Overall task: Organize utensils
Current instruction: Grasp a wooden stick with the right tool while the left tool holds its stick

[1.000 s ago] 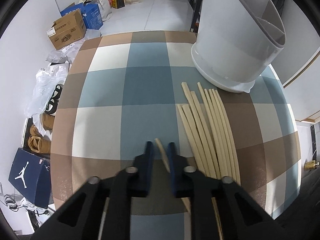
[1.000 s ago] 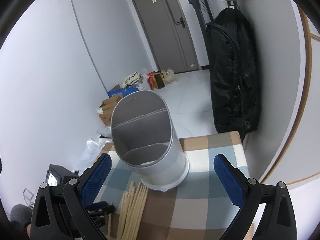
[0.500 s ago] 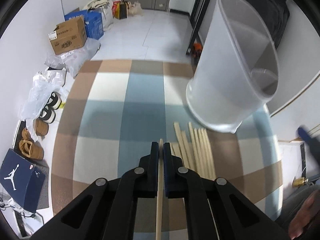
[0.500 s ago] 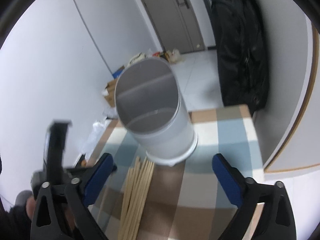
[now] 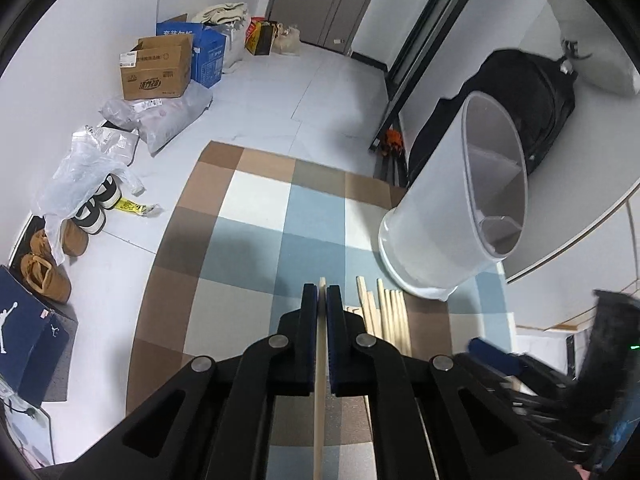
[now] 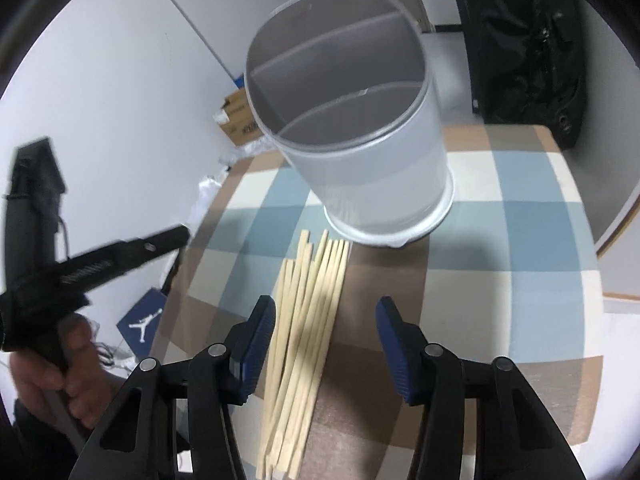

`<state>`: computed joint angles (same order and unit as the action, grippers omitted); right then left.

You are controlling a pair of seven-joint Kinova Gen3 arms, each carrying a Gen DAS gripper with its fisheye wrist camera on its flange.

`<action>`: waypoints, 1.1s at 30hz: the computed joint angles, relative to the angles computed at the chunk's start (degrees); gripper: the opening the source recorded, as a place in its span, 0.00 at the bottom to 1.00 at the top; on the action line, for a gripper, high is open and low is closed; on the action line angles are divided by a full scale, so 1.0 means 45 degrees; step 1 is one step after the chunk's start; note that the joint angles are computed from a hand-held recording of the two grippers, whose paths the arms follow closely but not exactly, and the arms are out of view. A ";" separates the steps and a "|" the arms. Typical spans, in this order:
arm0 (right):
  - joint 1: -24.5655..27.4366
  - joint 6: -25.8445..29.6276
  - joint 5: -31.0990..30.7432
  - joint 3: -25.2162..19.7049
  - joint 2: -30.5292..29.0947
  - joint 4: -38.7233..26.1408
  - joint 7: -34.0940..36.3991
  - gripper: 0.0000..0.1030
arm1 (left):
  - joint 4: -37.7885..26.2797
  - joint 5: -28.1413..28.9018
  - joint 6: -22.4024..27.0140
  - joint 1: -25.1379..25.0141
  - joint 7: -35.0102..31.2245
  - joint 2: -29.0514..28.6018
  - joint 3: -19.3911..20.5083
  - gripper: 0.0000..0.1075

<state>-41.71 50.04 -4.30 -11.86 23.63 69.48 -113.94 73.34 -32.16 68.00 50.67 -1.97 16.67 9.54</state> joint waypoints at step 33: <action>-0.2910 0.6111 0.3408 0.1807 0.3621 -0.6198 0.0531 0.11 | 0.0808 0.0093 -0.0759 -0.0589 0.0324 -0.0781 0.0435 0.00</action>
<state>-54.80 77.54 11.04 -3.73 39.93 41.59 -111.55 76.98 -31.75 64.58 48.02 -0.51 13.15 11.50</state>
